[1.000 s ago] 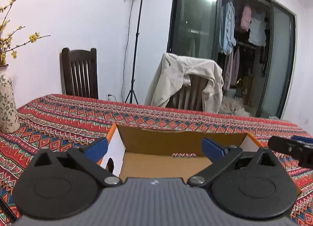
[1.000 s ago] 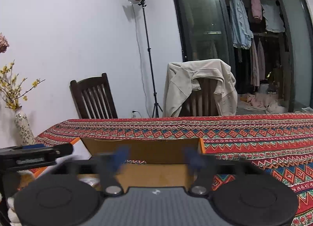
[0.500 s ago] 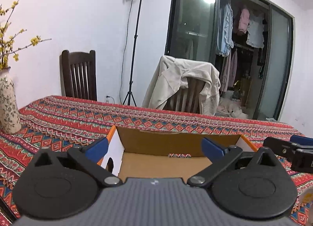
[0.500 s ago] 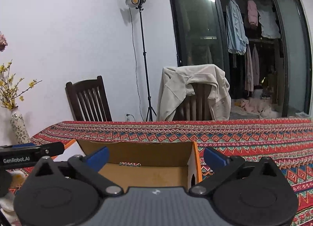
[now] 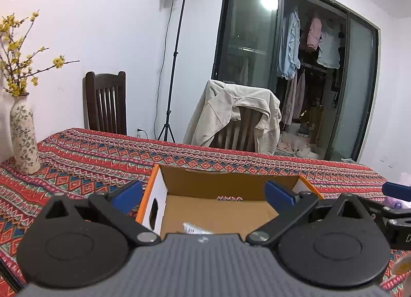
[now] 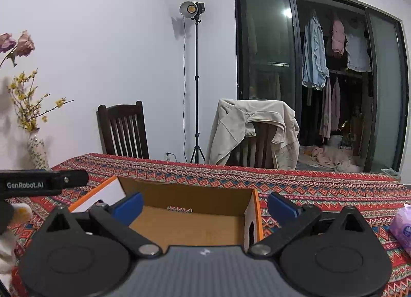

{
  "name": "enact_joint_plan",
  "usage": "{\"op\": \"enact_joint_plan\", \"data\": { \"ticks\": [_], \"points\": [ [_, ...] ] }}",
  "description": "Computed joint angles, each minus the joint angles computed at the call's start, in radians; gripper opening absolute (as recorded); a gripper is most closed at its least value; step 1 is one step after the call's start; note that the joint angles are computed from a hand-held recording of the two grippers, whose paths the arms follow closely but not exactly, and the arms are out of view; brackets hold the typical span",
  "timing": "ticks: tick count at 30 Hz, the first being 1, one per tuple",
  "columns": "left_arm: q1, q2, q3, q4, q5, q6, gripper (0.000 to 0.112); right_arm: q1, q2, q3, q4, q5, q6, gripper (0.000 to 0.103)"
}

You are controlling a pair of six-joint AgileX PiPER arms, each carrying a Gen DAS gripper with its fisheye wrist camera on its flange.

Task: Organize snacks
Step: 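Carry the white sachets into the box and open both grippers, then grasp the colourful chip bag with the right gripper and lift it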

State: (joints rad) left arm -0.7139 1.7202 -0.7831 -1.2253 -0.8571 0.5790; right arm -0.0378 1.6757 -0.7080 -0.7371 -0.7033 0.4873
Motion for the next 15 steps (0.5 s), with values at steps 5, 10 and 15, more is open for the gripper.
{"op": "enact_joint_plan", "data": {
  "ticks": [5, 10, 15],
  "points": [
    [-0.061, -0.058, 0.093, -0.021, -0.041, -0.027, 0.103, -0.024, -0.072, 0.115, -0.002, -0.03, -0.027, 0.103],
    [-0.125, -0.098, 0.176, -0.041, -0.084, -0.064, 0.103, -0.05, -0.132, 0.225, 0.0, -0.064, -0.063, 0.103],
    [-0.191, -0.127, 0.25, -0.074, -0.119, -0.109, 0.103, -0.083, -0.177, 0.317, -0.016, -0.098, -0.083, 0.103]
  ]
}}
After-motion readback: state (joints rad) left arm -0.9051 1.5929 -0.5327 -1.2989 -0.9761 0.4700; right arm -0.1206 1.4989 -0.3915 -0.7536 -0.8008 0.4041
